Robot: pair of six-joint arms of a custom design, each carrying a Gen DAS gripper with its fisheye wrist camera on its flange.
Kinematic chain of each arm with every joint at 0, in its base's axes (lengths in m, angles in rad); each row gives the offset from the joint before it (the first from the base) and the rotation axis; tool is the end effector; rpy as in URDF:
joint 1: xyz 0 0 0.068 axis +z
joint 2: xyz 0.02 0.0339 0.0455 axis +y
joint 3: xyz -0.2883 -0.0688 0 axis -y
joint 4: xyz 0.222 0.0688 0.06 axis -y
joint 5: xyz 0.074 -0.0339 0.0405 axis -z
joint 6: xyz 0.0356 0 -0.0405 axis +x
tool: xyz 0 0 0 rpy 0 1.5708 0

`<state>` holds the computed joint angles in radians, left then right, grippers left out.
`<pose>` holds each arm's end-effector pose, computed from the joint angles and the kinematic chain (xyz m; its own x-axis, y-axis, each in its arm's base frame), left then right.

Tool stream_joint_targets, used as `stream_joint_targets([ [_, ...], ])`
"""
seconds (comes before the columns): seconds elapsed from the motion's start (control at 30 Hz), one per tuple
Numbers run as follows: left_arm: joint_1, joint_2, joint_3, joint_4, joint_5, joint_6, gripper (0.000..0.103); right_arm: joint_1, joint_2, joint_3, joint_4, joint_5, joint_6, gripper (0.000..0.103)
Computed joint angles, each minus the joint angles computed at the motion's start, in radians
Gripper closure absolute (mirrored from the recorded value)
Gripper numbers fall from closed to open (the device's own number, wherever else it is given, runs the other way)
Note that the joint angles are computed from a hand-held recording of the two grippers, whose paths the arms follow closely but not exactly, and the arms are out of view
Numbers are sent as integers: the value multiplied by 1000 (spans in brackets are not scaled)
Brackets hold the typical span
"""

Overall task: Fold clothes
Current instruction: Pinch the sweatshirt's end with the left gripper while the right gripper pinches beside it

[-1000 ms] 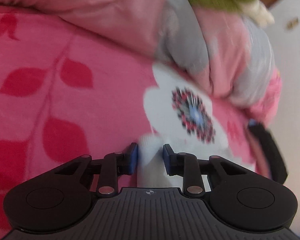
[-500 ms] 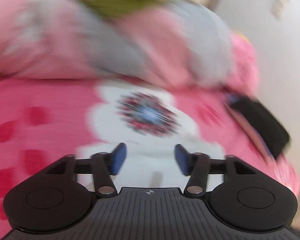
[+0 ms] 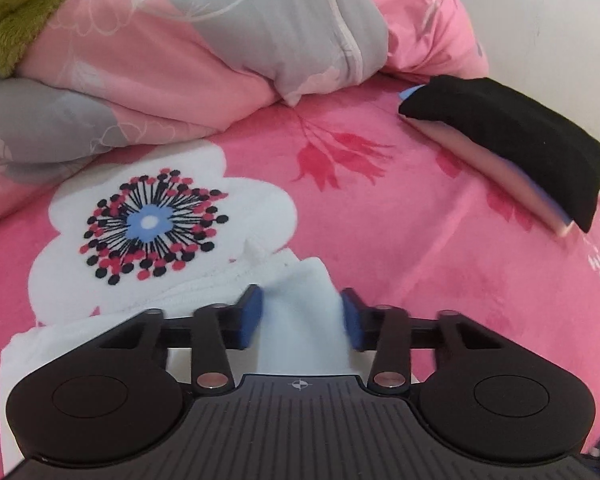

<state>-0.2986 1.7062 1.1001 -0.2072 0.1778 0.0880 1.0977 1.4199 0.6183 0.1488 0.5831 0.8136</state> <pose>0.3331 -0.1091 0.2428 -0.6561 0.2924 -0.6957 0.4652 0.8826 -0.0676 0.1344 0.2195 0.2178 -0.5853 0.1880 -0.7887 -0.1724 0.9217 0.3476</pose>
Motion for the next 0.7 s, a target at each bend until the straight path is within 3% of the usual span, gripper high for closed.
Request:
stream_joint_targets([
  [0.17, 29, 9, 22, -18, 57, -26, 83, -115, 58, 5, 112, -148, -129, 50],
  [0.37, 82, 10, 15, -14, 151, -96, 86, -277, 175, 55, 206, -369, -167, 50],
  [0.7, 90, 30, 56, -63, 176, -134, 83, -329, 242, 45, 335, -452, -118, 55],
])
